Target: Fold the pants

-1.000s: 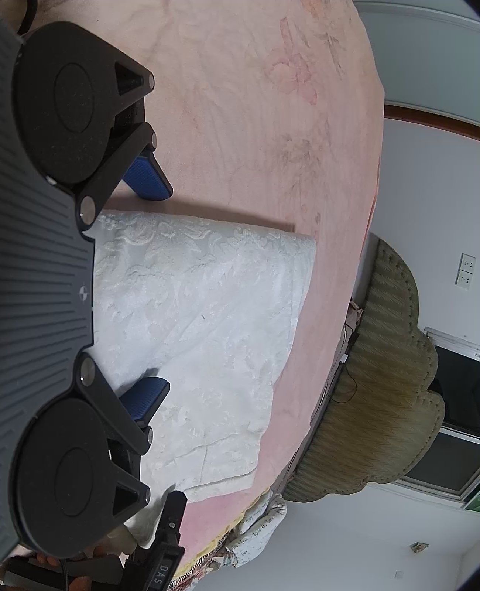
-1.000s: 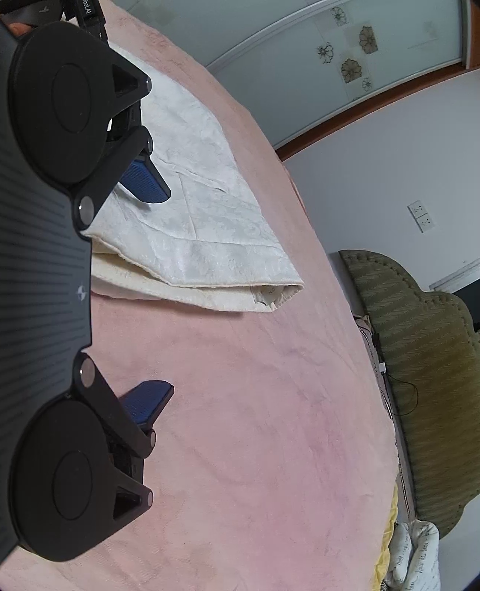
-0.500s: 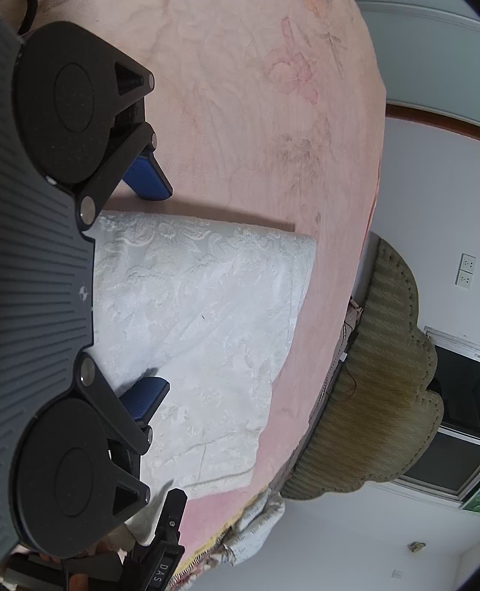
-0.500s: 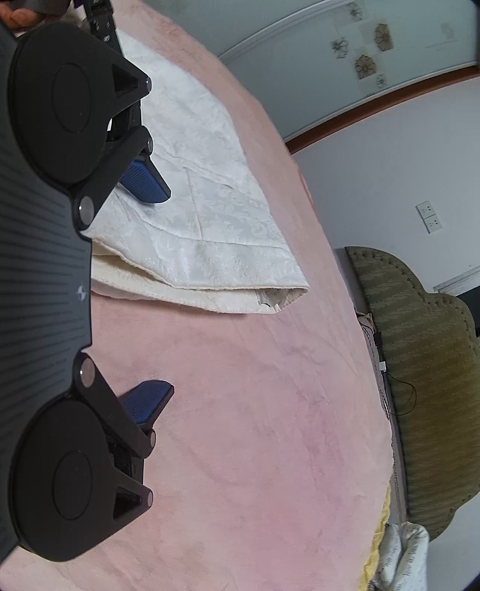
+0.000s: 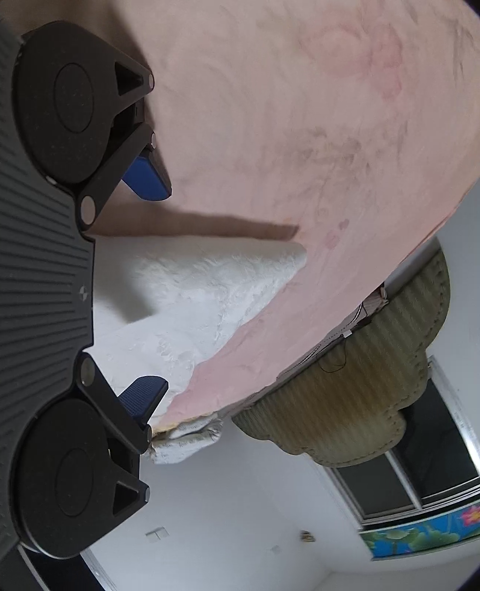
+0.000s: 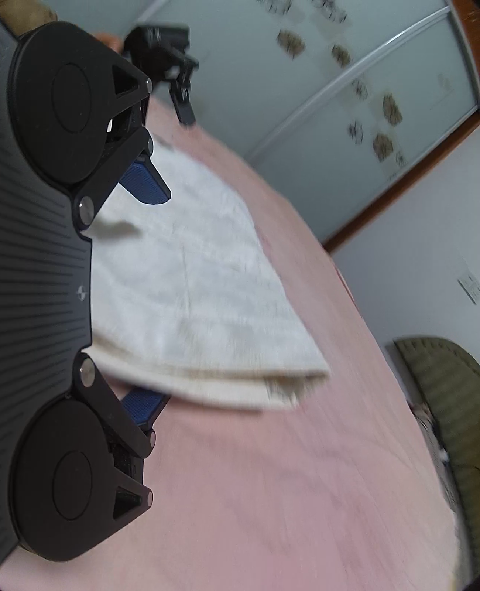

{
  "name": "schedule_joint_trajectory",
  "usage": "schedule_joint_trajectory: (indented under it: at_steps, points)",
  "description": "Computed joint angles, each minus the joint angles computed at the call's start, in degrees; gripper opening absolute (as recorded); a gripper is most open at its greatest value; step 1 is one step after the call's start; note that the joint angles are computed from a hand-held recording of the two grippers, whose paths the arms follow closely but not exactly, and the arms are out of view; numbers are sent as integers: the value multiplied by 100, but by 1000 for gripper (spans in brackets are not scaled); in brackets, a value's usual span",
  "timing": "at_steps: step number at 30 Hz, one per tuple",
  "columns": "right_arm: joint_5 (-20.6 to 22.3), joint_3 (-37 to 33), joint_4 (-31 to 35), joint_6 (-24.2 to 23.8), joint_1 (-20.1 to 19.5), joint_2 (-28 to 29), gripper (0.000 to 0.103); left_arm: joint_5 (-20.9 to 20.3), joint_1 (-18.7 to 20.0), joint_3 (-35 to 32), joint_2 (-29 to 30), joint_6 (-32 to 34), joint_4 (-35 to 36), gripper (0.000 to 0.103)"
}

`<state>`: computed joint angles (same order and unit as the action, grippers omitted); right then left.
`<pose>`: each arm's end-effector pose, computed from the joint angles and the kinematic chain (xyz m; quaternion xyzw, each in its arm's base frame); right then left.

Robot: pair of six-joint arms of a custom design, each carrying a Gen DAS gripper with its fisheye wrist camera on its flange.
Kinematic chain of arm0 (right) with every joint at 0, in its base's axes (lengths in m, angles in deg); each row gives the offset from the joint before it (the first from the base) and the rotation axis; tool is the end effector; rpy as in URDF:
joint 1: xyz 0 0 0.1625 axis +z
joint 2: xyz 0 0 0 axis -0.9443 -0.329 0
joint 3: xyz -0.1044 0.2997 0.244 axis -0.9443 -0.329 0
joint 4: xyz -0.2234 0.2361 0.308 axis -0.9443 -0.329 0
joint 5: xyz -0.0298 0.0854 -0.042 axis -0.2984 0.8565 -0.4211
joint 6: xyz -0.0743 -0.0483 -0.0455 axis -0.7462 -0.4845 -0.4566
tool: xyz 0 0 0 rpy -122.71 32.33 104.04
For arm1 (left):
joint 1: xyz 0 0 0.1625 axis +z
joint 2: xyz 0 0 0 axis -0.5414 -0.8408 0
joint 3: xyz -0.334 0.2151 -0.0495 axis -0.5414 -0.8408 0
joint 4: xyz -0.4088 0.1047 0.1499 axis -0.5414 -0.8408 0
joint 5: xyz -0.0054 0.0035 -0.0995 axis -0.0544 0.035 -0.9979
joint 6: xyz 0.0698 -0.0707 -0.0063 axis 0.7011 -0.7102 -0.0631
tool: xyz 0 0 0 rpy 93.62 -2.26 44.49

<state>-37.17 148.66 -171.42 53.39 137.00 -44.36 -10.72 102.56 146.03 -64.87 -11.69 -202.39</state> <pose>-0.0113 -0.4509 0.1943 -0.1034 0.9117 -0.3975 0.0106 -0.0662 -0.5744 0.1041 -0.0916 -0.9494 0.2945 0.0599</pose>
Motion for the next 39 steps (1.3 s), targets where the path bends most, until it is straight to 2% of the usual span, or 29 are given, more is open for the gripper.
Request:
schedule_joint_trajectory:
  at_steps: [2, 4, 5, 6, 7, 8, 9, 10, 11, 12, 14, 16, 19, 23, 29, 34, 36, 37, 38, 39]
  points:
    - [184, -95, 145, 61, 3, 69, 102, 80, -97, -136, 172, 205, 92, 102]
    - [198, -155, 200, 193, 19, 125, 91, 223, -238, -192, 305, 407, 119, 99]
    - [72, -163, 163, 163, 57, 131, 88, 363, -321, -210, 340, 493, 174, 92]
    - [-92, -147, 62, 106, 100, 132, 76, 645, -442, -179, 366, 585, 171, 78]
    - [-285, -115, -56, 58, 142, 120, 57, 945, -551, -146, 377, 672, 155, 71]
    - [-442, -70, -212, 6, 153, 123, 47, 1307, -669, -89, 399, 813, 70, 55]
    - [-360, -14, -241, -10, 82, 84, 42, 1517, -737, -23, 404, 965, -43, 43]
    - [-226, 58, -322, 10, -8, 56, 37, 1538, -753, 33, 403, 1070, -178, 39]
    - [-209, 105, -451, 26, -10, 68, 36, 1513, -758, 112, 404, 1122, -404, 30]
    - [-284, 149, -646, -9, 53, 111, 33, 1524, -787, 216, 391, 1148, -649, 24]
    - [-625, 202, -1150, -177, 336, 269, 30, 1654, -888, 385, 393, 1355, -1075, 20]
    - [-838, 209, -1444, -367, 607, 343, 25, 1955, -1095, 586, 414, 1711, -1575, 19]
    - [-948, 121, -1475, -666, 976, 342, 23, 2260, -1292, 680, 483, 2209, -2104, 19]
    - [-1537, -325, -1478, -1040, 1606, 758, 23, 2707, -1421, 551, 576, 2872, -2693, 19]
    - [-2055, -1468, -1401, -1081, 2239, 1754, 23, 3024, -1155, -186, 578, 3131, -2389, 20]
    - [-2689, -2347, -1123, -879, 2512, 2532, 23, 3410, -891, -781, 769, 2977, -1788, 22]
    - [-3079, -2586, -973, -723, 2572, 2775, 26, 3652, -823, -895, 856, 2914, -1569, 28]
    - [-3334, -2669, -1035, -629, 2596, 2901, 33, 3712, -785, -887, 878, 2889, -1642, 33]
    - [-3455, -2692, -1103, -500, 2576, 2960, 37, 3714, -761, -833, 871, 2850, -1745, 44]
    - [-3377, -2645, -1092, -317, 2493, 2922, 43, 3717, -749, -762, 830, 2820, -1803, 53]
